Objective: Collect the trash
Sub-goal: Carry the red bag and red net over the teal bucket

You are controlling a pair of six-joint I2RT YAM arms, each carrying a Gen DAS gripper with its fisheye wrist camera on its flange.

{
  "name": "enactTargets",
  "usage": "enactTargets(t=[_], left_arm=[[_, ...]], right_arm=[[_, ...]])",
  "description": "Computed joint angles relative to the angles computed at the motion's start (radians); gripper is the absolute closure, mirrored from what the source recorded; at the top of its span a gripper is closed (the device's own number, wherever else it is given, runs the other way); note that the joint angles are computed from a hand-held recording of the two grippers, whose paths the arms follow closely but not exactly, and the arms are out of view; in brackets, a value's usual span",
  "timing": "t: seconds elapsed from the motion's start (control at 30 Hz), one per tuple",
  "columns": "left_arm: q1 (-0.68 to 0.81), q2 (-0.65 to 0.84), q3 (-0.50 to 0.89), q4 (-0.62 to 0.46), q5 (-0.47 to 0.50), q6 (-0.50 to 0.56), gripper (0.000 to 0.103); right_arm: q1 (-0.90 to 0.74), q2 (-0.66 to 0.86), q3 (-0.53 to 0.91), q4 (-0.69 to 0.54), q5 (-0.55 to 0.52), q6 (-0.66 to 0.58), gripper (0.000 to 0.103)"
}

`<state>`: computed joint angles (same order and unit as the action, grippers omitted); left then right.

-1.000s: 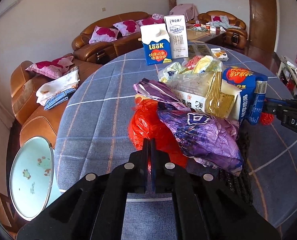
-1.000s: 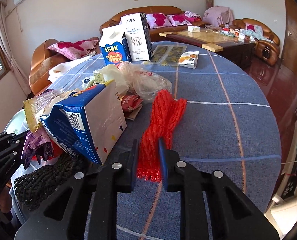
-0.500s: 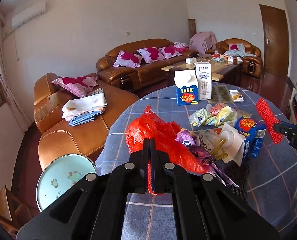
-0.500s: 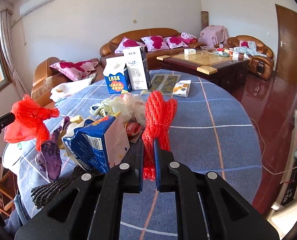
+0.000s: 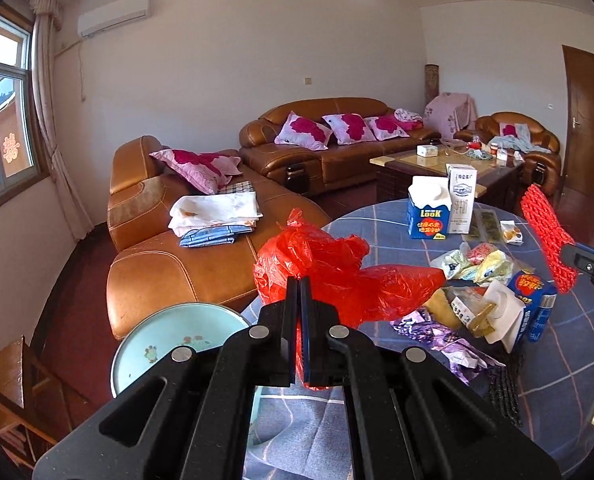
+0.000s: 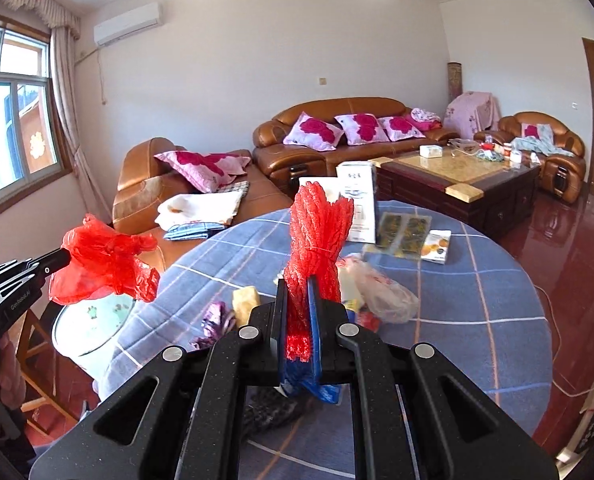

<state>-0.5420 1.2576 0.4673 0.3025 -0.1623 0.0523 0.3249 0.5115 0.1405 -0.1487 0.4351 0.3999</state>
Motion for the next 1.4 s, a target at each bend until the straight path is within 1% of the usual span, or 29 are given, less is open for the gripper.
enactTargets(t=[0.13,0.23,0.43,0.5,0.63,0.73,0.9,0.97,1.13,1.4], left_arm=[[0.056,-0.015,0.002,-0.015,0.009,0.007,0.102],[0.101,-0.019,0.010,-0.024,0.021,0.009,0.102],[0.173,-0.011,0.032,-0.021,0.010,0.011,0.102],[0.199,-0.002,0.036,-0.010,0.003,0.016,0.102],[0.266,0.017,0.047,-0.004,0.016,0.021,0.102],[0.317,0.038,0.058,0.007,0.029,0.028,0.102],[0.386,0.071,0.074,0.019,0.019,0.033,0.102],[0.399,0.091,0.084,0.025,-0.004,0.035,0.102],[0.425,0.105,0.091,0.018,-0.020,0.036,0.102],[0.425,0.127,0.094,0.023,-0.051,0.041,0.102]], right_arm=[[0.057,0.240,0.040,0.214,-0.007,-0.012,0.093],[0.088,0.407,0.081,0.349,-0.023,-0.018,0.093],[0.120,0.672,0.181,0.534,-0.072,-0.037,0.093],[0.128,0.757,0.225,0.575,-0.088,-0.045,0.093],[0.138,0.888,0.310,0.618,-0.119,-0.055,0.093],[0.148,0.965,0.382,0.616,-0.139,-0.060,0.093],[0.175,1.082,0.487,0.619,-0.161,-0.084,0.093],[0.185,1.124,0.523,0.621,-0.168,-0.093,0.093],[0.177,1.210,0.591,0.642,-0.211,-0.140,0.093],[0.164,1.308,0.640,0.694,-0.260,-0.191,0.093]])
